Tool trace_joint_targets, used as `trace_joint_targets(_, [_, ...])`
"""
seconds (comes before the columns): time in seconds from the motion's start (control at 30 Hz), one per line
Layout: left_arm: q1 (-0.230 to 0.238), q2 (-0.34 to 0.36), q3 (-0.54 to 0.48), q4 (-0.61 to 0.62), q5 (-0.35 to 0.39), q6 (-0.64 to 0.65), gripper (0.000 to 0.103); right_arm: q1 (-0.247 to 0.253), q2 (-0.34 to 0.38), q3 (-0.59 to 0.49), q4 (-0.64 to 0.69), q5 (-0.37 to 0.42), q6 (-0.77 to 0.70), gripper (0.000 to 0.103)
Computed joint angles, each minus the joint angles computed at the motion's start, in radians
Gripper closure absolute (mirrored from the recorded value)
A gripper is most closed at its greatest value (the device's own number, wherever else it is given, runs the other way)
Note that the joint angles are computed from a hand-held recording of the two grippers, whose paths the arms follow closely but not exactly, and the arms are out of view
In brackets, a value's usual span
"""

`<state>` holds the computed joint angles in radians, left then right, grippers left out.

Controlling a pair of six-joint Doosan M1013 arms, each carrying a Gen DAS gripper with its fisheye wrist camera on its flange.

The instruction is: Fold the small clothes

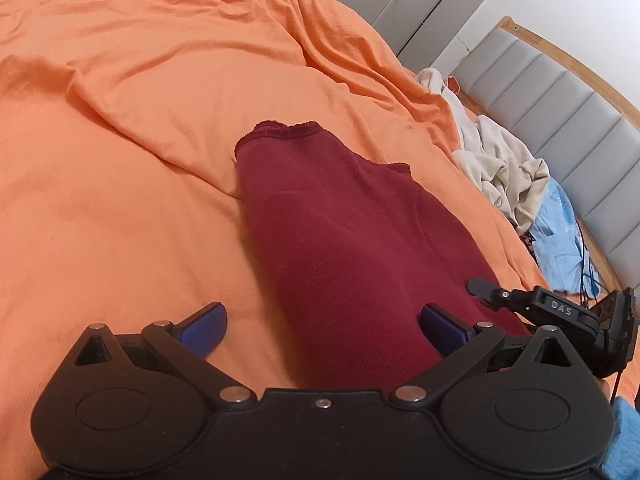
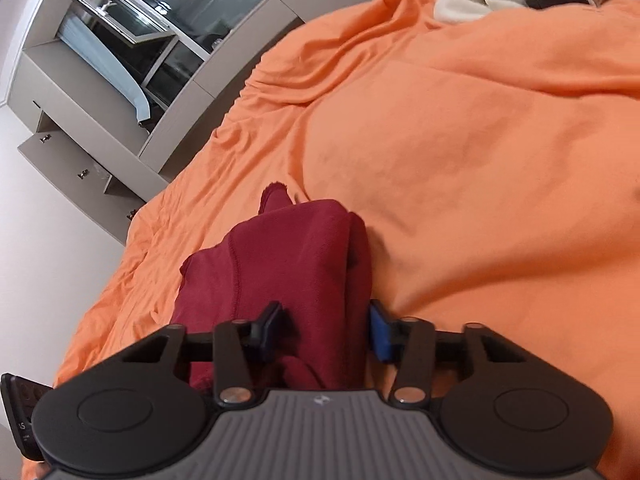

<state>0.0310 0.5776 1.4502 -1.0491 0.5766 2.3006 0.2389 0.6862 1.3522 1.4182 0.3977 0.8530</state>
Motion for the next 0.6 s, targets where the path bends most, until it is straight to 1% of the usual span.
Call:
trace_joint_targets(0.03, [-0.001, -0.001, -0.001, -0.005, 0.004, 0.009, 0.007, 0.004, -0.001, -0.003, -0.031, -0.009, 0.023, 0.063])
trace_joint_targets(0.07, [0.002, 0.0, -0.004, -0.012, 0.018, 0.018, 0.015, 0.008, -0.003, -0.006, -0.049, -0.018, 0.028, 0.072])
trace_joint_targets(0.1, [0.004, 0.001, -0.007, -0.025, 0.034, 0.025, 0.026, 0.011, -0.006, -0.005, -0.045, -0.024, 0.014, 0.078])
trace_joint_targets(0.13, [0.005, 0.002, -0.011, -0.039, 0.052, 0.03, 0.032, 0.014, -0.01, -0.003, -0.054, -0.035, 0.012, 0.079])
trace_joint_targets(0.17, [0.002, -0.001, -0.014, -0.023, 0.048, 0.009, 0.033, 0.021, -0.015, -0.003, -0.077, -0.056, 0.016, 0.081])
trace_joint_targets(0.2, [-0.003, -0.004, -0.016, 0.007, 0.039, -0.012, 0.038, 0.026, -0.021, 0.0, -0.078, -0.073, 0.003, 0.083])
trace_joint_targets(0.23, [-0.007, -0.008, -0.013, 0.013, 0.028, -0.005, 0.042, 0.03, -0.026, 0.003, -0.067, -0.086, -0.014, 0.084])
trace_joint_targets(0.27, [-0.01, -0.014, -0.006, 0.007, 0.012, 0.011, 0.05, 0.033, -0.032, 0.008, -0.048, -0.099, -0.037, 0.084])
trace_joint_targets(0.3, [-0.012, -0.02, -0.001, 0.007, -0.003, 0.017, 0.055, 0.037, -0.037, 0.011, -0.029, -0.111, -0.06, 0.085])
trace_joint_targets(0.4, [-0.017, -0.04, 0.011, -0.017, -0.032, 0.056, 0.064, 0.049, -0.055, 0.021, 0.077, -0.14, -0.173, 0.086])
trace_joint_targets(0.47, [-0.015, -0.054, 0.019, -0.059, -0.036, 0.11, 0.066, 0.057, -0.065, 0.026, 0.163, -0.157, -0.264, 0.087])
trace_joint_targets(0.53, [-0.012, -0.072, 0.031, -0.107, -0.046, 0.177, 0.066, 0.059, -0.073, 0.034, 0.341, -0.127, -0.442, 0.087])
trace_joint_targets(0.6, [-0.012, -0.097, 0.049, -0.128, -0.078, 0.229, 0.066, 0.069, -0.08, 0.033, 0.405, -0.109, -0.52, 0.087])
